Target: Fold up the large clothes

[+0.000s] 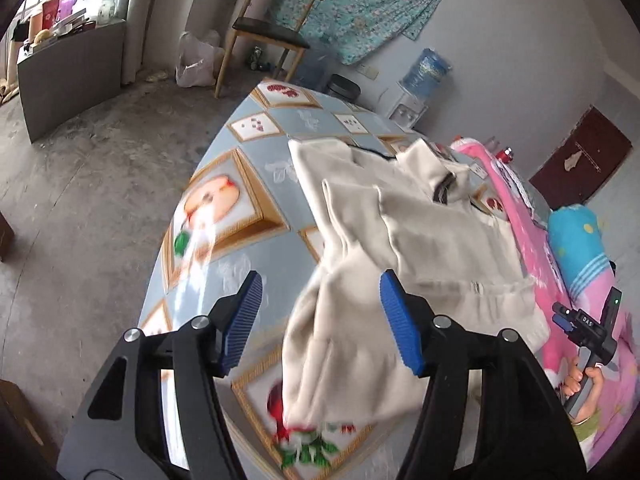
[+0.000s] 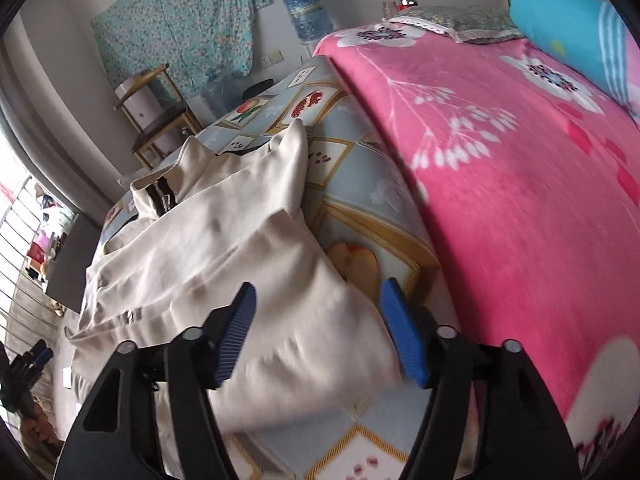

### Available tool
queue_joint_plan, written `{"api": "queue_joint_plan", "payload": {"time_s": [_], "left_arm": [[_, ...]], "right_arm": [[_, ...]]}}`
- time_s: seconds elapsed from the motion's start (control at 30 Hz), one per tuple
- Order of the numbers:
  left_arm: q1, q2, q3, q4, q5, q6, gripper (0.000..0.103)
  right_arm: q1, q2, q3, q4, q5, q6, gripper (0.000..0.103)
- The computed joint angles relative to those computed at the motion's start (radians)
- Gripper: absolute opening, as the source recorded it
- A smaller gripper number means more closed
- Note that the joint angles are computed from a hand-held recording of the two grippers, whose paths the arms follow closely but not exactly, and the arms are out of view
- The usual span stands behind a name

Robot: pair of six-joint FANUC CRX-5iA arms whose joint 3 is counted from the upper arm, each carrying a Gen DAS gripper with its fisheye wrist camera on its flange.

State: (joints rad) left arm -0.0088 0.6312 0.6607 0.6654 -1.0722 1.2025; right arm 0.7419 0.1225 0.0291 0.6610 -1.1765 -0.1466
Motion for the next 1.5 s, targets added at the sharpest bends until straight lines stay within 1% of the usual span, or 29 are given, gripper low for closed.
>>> {"api": "queue_joint_plan", "payload": {"time_s": [0.03, 0.07, 0.1, 0.2, 0.27, 0.37, 0.43, 0.47, 0.5, 0.63, 0.7, 0.83, 0.87, 0.9, 0.93, 0.97, 1.0, 1.03, 1.07, 1.1, 1.13, 1.17, 1.2, 1.27, 1.3, 1.37, 1.43, 1.47, 1.5], "left_arm": [[0.002, -0.018, -0.031, 0.008, 0.004, -0.015, 0.059], [0.004, -0.051, -0.091, 0.028, 0.011, -0.041, 0.059], [0.005, -0.074, -0.133, 0.046, 0.017, -0.057, 0.062], [0.01, -0.148, -0.276, 0.094, 0.028, -0.1, 0.065], [0.013, -0.173, -0.35, 0.147, 0.024, -0.124, 0.068], [0.016, -0.164, -0.399, 0.202, -0.006, -0.092, 0.069], [0.016, -0.156, -0.419, 0.231, -0.005, -0.057, 0.069], [0.015, -0.155, -0.44, 0.26, 0.007, -0.042, 0.069], [0.013, -0.162, -0.479, 0.321, 0.038, -0.055, 0.071], [0.005, -0.164, -0.53, 0.421, 0.108, -0.038, 0.072], [-0.002, -0.165, -0.53, 0.422, 0.137, -0.018, 0.072], [-0.036, -0.188, -0.539, 0.362, 0.24, -0.013, 0.071], [-0.042, -0.188, -0.533, 0.341, 0.259, -0.004, 0.066], [-0.05, -0.19, -0.526, 0.301, 0.287, 0.012, 0.055], [-0.056, -0.19, -0.508, 0.235, 0.312, 0.041, 0.043], [-0.061, -0.189, -0.485, 0.166, 0.324, 0.074, 0.038], [-0.063, -0.189, -0.475, 0.132, 0.329, 0.081, 0.036], [-0.075, -0.187, -0.442, 0.046, 0.338, 0.096, 0.031], [-0.085, -0.192, -0.425, -0.02, 0.354, 0.091, 0.028], [-0.093, -0.2, -0.421, -0.061, 0.372, 0.076, 0.023], [-0.107, -0.221, -0.424, -0.119, 0.408, 0.041, 0.018], [-0.115, -0.239, -0.432, -0.151, 0.437, 0.015, 0.017], [-0.121, -0.258, -0.446, -0.165, 0.464, -0.014, 0.016], [-0.127, -0.311, -0.499, -0.152, 0.533, -0.104, 0.013], [-0.129, -0.334, -0.526, -0.132, 0.566, -0.151, 0.01], [-0.132, -0.388, -0.579, -0.091, 0.619, -0.269, 0.009], [-0.122, -0.421, -0.621, -0.002, 0.625, -0.365, 0.009], [-0.11, -0.438, -0.638, 0.039, 0.609, -0.405, 0.009], [-0.092, -0.455, -0.648, 0.056, 0.582, -0.428, 0.009]], "right_arm": [[0.016, -0.016, -0.02, 0.0, 0.002, -0.022, 0.072], [0.033, -0.033, -0.044, -0.002, 0.009, -0.048, 0.073], [0.047, -0.048, -0.067, -0.008, 0.017, -0.073, 0.075], [0.073, -0.076, -0.11, -0.038, 0.035, -0.126, 0.075], [0.084, -0.087, -0.136, -0.054, 0.05, -0.16, 0.075], [0.09, -0.095, -0.172, -0.036, 0.081, -0.217, 0.075], [0.09, -0.094, -0.181, -0.015, 0.093, -0.24, 0.075], [0.089, -0.093, -0.182, -0.009, 0.096, -0.247, 0.075], [0.084, -0.09, -0.183, -0.004, 0.1, -0.257, 0.075], [0.066, -0.077, -0.193, 0.036, 0.117, -0.315, 0.075], [0.06, -0.063, -0.193, 0.065, 0.108, -0.346, 0.075], [0.048, -0.02, -0.174, 0.121, 0.064, -0.404, 0.075], [0.044, 0.001, -0.157, 0.133, 0.04, -0.407, 0.075], [0.042, 0.015, -0.146, 0.142, 0.02, -0.405, 0.075], [0.039, 0.046, -0.114, 0.143, -0.015, -0.375, 0.068], [0.035, 0.066, -0.089, 0.138, -0.04, -0.34, 0.061], [0.031, 0.087, -0.067, 0.138, -0.058, -0.302, 0.05], [0.029, 0.098, -0.054, 0.14, -0.069, -0.274, 0.038], [0.03, 0.115, -0.03, 0.14, -0.093, -0.231, 0.031], [0.033, 0.12, -0.021, 0.147, -0.109, -0.211, 0.019], [0.042, 0.122, -0.013, 0.158, -0.125, -0.196, 0.016], [0.056, 0.126, -0.001, 0.18, -0.156, -0.178, 0.015], [0.066, 0.129, 0.011, 0.194, -0.176, -0.161, 0.014], [0.092, 0.127, 0.036, 0.217, -0.207, -0.124, 0.014], [0.104, 0.128, 0.049, 0.225, -0.219, -0.105, 0.013], [0.139, 0.134, 0.086, 0.235, -0.255, -0.058, 0.013], [0.171, 0.133, 0.104, 0.24, -0.283, -0.038, 0.013], [0.192, 0.131, 0.113, 0.233, -0.304, -0.031, 0.013], [0.211, 0.124, 0.113, 0.224, -0.317, -0.038, 0.013]]}}
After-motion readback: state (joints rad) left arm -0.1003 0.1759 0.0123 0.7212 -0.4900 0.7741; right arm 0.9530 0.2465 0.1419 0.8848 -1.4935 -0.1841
